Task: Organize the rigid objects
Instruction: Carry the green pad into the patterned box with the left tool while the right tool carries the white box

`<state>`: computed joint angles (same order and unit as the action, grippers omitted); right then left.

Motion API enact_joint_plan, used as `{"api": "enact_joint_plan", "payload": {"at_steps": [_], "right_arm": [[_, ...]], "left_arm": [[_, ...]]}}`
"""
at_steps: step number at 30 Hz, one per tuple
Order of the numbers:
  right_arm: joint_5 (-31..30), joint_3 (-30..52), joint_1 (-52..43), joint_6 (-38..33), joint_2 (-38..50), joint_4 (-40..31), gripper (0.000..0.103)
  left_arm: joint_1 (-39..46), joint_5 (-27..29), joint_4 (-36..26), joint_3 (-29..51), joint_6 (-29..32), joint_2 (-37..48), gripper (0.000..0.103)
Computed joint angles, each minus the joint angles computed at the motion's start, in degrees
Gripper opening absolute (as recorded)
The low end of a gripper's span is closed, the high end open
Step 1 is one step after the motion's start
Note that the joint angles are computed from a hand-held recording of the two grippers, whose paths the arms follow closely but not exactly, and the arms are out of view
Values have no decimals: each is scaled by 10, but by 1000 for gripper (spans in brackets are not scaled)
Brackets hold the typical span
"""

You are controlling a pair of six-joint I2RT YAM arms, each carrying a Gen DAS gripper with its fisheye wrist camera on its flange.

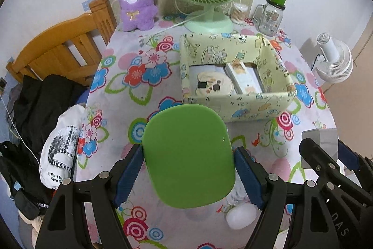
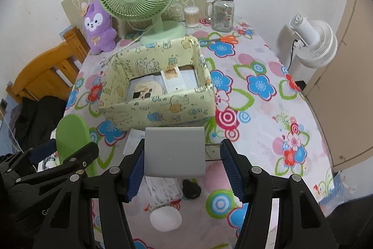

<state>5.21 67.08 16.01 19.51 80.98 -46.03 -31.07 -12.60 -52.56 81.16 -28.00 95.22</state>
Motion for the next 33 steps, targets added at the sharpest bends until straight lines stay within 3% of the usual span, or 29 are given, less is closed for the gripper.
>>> {"api": "enact_joint_plan", "payload": {"at_steps": [14,33], "right_arm": [[-56,92,-76,-92,88,-2,64],[-116,244,-118,-160,238,-7,64]], "left_arm": [[-4,-10,-38,141,-23,109,80],[21,-18,-111,370,13,274,80]]}}
